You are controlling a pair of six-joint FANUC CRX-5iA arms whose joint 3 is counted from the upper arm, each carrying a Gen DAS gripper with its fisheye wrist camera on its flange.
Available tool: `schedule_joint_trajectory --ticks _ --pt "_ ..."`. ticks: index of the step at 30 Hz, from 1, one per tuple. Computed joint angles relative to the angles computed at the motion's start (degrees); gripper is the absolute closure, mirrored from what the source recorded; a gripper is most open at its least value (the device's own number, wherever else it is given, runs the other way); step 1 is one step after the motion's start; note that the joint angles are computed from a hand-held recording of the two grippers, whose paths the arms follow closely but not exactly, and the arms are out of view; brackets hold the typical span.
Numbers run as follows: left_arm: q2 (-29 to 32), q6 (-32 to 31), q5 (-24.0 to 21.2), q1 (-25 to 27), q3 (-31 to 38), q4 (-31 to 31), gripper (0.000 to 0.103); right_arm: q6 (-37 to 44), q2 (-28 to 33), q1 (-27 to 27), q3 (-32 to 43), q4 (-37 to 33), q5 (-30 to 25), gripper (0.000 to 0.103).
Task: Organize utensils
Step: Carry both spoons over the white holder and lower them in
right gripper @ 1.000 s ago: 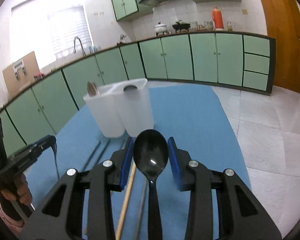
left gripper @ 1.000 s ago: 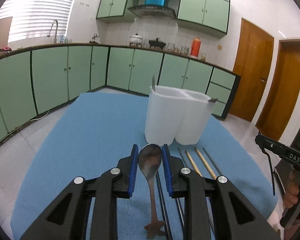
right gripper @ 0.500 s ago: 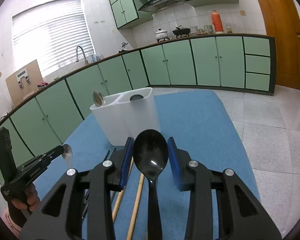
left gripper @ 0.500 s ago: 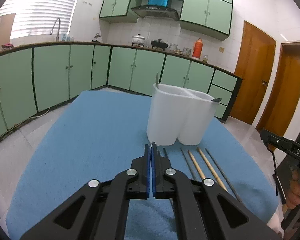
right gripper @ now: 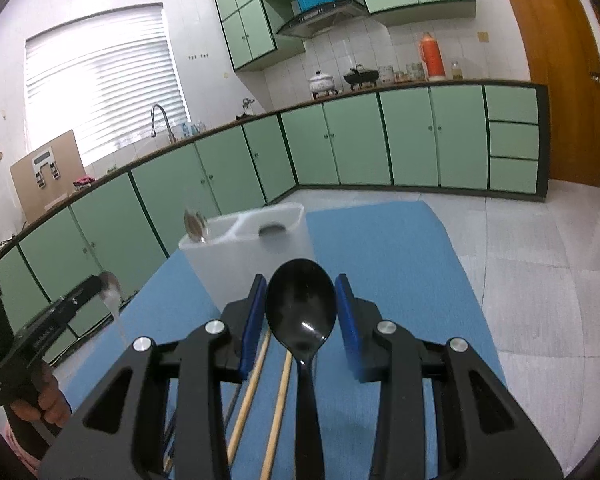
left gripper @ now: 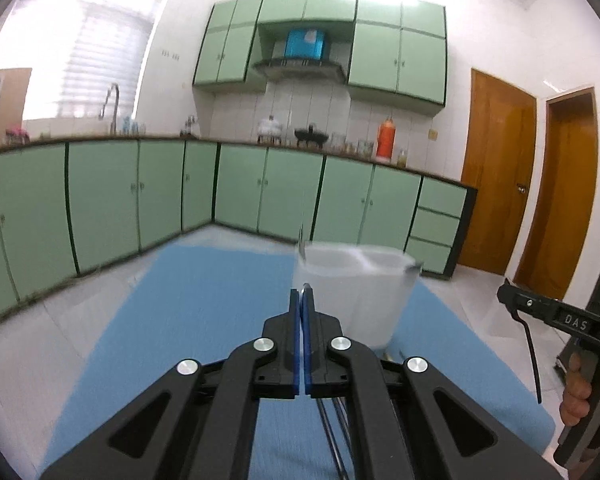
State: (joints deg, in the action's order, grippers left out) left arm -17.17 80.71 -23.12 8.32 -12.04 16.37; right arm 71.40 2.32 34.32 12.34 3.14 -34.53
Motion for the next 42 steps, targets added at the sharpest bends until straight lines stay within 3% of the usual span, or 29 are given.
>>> schedule_joint_trajectory --ticks 5,8,13,16,21,26,31,42 --pt "2.3 -0.7 3.5 -0.9 4.2 -2.4 0.102 3.4 3.1 -1.0 6.3 -3.2 1.8 0.069" --pt "4.2 -2.0 6.2 -1.6 7.0 -2.5 0.102 10.3 6.1 -3.2 13.0 -12.5 2.6 0.069" --pt "8.9 3.5 8.5 -3.6 15.2 -11.5 0.102 19.7 13.2 -7.6 26.3 -28.7 0.8 0.069" --pt "12.5 12.1 7.5 -5.2 21.7 -22.8 0.102 19.5 17.6 -8.1 31.6 -29.5 2.0 0.069" --pt "17.8 18.6 5.1 -6.5 28.2 -31.0 0.102 17.1 26.1 -8.4 41.0 -27.3 0.0 0.069" --pt "21.5 18.2 4.0 -6.5 30.6 -30.7 0.102 16.8 31.2 -8.6 46.5 -26.9 -1.9 0.069" --pt "22.9 16.9 4.1 -6.2 30.7 -29.3 0.102 18.4 31.9 -7.2 45.6 -22.9 -1.0 0.069" --pt "24.0 9.0 2.9 -5.3 28.8 -21.3 0.102 19.9 33.2 -8.5 47.6 -28.3 -7.8 0.069"
